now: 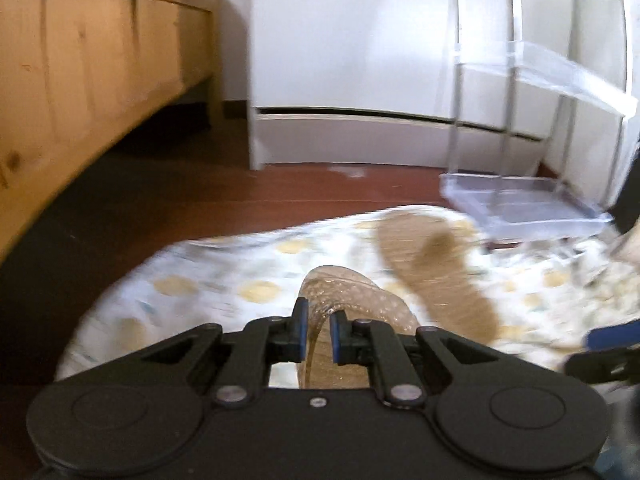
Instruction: Organize scattered shoes
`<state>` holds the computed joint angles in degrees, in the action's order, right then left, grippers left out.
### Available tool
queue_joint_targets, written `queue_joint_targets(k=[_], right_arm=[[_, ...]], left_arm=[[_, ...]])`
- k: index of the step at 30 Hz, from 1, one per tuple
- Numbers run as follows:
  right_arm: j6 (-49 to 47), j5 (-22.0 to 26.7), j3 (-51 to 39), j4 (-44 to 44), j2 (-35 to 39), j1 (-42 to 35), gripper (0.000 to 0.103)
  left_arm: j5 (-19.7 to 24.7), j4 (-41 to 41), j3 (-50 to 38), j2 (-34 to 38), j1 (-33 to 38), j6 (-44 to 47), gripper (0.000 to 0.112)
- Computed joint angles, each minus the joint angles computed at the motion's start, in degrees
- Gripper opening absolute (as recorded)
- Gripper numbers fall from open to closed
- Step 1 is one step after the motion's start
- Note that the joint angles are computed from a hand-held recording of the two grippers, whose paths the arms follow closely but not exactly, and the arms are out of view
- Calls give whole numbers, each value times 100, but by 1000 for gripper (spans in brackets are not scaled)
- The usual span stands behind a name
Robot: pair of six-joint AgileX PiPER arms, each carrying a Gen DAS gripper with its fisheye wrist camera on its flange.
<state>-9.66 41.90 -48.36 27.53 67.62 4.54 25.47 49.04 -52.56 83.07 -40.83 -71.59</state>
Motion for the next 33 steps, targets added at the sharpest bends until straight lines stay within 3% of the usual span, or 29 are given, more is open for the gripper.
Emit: queue_joint_targets(k=[6, 9, 12, 17, 19, 22, 28, 33], right_arm=[[-642, 335, 246, 259, -216, -810, 87], [-903, 475, 305, 373, -303, -1119, 87], [-1088, 580, 349, 485, -334, -1298, 87], [-1183, 531, 351, 497, -289, -1147, 87], [-1197, 416, 295, 407, -207, -881, 87], [-1806, 493, 55, 433, 173, -584, 87], [-3691, 1044, -1226, -288, 1539, 186, 86], [-4876, 1750, -2809, -999, 2848, 665, 87]], left_arm=[[504, 497, -518, 896, -848, -998, 10], [759, 523, -609, 1292, -1011, -1018, 11], [495, 264, -408, 1186, -840, -963, 14], [679, -64, -335, 933, -847, -552, 48], [987, -301, -358, 741, -906, -387, 59], [1424, -689, -311, 302, -900, -262, 86], [2073, -1481, -420, -200, -654, 792, 98], [2106, -2113, -428, -390, -292, 1579, 99]])
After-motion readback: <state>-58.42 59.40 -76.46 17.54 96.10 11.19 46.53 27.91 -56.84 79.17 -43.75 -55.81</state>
